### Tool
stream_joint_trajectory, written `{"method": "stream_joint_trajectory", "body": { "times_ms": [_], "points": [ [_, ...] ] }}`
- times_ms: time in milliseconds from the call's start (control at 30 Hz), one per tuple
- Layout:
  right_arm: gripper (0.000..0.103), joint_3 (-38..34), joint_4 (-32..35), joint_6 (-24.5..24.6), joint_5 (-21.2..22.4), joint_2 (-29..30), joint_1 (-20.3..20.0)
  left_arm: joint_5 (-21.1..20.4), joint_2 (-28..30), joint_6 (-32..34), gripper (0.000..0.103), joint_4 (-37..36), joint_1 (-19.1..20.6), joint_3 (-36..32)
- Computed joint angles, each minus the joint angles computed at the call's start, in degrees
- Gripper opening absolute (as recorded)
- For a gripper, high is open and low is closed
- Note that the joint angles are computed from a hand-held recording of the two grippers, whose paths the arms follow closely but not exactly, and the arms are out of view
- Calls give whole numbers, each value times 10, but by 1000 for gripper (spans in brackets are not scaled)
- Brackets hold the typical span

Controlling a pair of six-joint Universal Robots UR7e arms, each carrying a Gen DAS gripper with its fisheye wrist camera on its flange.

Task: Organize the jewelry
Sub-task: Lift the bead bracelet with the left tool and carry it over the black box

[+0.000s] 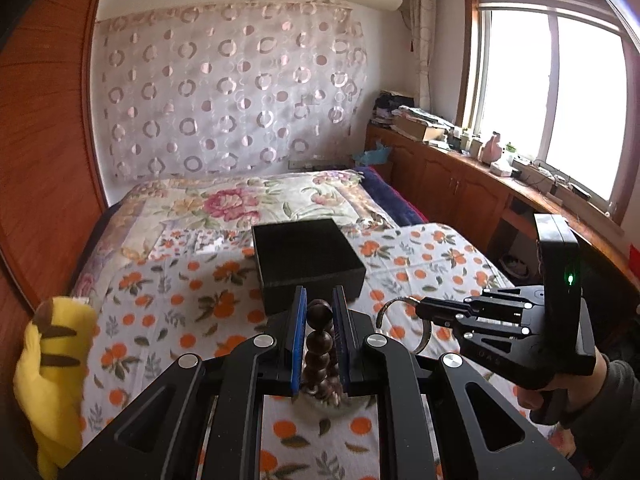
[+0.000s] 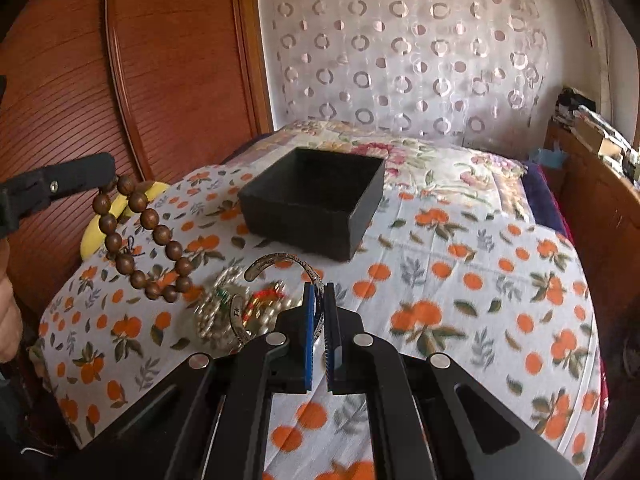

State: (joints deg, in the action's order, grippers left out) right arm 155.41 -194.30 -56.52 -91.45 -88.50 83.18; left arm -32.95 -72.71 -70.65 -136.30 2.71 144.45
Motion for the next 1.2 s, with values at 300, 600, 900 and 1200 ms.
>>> {"method": "stream_joint_trajectory", "body": {
  "times_ms": [300,600,900,1200],
  "points": [
    [5,-63,36,18,13,25,17,41,44,167,12,-102,84,-57],
    [5,-135,64,31,26,78,38,42,116,332,12,-244,172,-117],
    [5,-192,59,24,-8,154,63,12,166,420,12,-331,246,-145],
    [7,-218,65,20,-39,204,72,-2,165,440,12,-360,277,-138]
  ]
}}
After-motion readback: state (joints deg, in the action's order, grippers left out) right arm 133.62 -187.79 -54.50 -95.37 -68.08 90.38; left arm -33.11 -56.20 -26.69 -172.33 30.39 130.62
